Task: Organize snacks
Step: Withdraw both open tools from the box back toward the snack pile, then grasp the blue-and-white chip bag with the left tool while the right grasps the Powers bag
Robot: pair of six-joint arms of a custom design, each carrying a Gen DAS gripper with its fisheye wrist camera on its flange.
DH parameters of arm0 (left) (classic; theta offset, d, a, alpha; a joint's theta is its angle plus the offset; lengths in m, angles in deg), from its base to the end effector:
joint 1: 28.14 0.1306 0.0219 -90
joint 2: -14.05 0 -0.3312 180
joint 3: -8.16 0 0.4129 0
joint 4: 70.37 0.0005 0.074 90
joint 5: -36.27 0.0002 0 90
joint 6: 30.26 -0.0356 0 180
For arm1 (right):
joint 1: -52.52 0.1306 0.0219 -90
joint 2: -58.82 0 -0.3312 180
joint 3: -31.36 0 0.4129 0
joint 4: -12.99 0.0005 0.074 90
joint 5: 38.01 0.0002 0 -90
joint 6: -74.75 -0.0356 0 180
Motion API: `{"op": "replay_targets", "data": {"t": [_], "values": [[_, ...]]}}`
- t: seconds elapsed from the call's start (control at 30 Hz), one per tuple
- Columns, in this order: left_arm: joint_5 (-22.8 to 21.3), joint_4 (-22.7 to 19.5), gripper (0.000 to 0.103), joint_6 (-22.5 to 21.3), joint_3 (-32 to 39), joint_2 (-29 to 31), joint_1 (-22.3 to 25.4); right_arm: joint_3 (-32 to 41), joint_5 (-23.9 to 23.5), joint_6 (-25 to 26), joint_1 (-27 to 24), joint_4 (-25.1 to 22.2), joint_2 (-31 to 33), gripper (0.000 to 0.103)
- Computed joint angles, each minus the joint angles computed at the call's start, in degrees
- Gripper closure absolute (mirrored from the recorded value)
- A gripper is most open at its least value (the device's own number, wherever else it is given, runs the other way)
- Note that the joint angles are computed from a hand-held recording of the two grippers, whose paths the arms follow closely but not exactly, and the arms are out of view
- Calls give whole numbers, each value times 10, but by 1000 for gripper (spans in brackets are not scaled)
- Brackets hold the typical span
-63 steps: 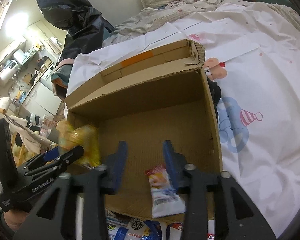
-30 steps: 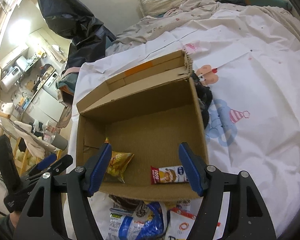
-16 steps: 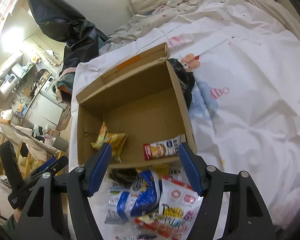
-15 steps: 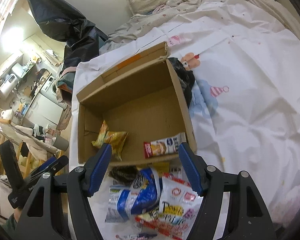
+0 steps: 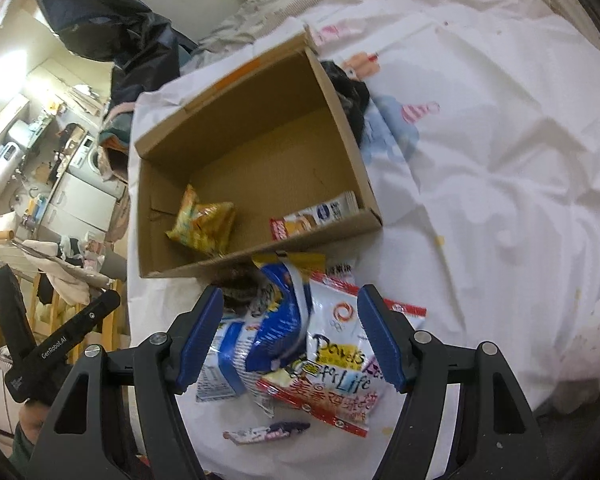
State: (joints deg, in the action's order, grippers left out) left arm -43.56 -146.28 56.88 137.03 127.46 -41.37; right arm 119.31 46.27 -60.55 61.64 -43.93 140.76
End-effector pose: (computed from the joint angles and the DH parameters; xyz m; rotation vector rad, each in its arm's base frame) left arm 0.5874 -0.1451 0.4496 0.4290 2.5943 -0.2956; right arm 0.4487 0.0751 0.4167 0.7427 2.4181 0.5229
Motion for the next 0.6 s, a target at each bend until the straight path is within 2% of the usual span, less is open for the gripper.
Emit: {"op": "replay_targets", "data": {"t": [0.17,0.37,0.47,0.6], "values": [[29,-66,6,10,11,26,-12,-8,-7,-23,-8,-4,0,31],[50,-122,6,-19,-4,47,-53,-23,-7,-39,-20,-8,-13,31],[48,-132,6,-21,0,62,-66,-27,-4,-41,-22,-11,-18,31],[37,-123,6,-30,-9,66,-77,-21,14,-31,-21,-30,-14,31]]}}
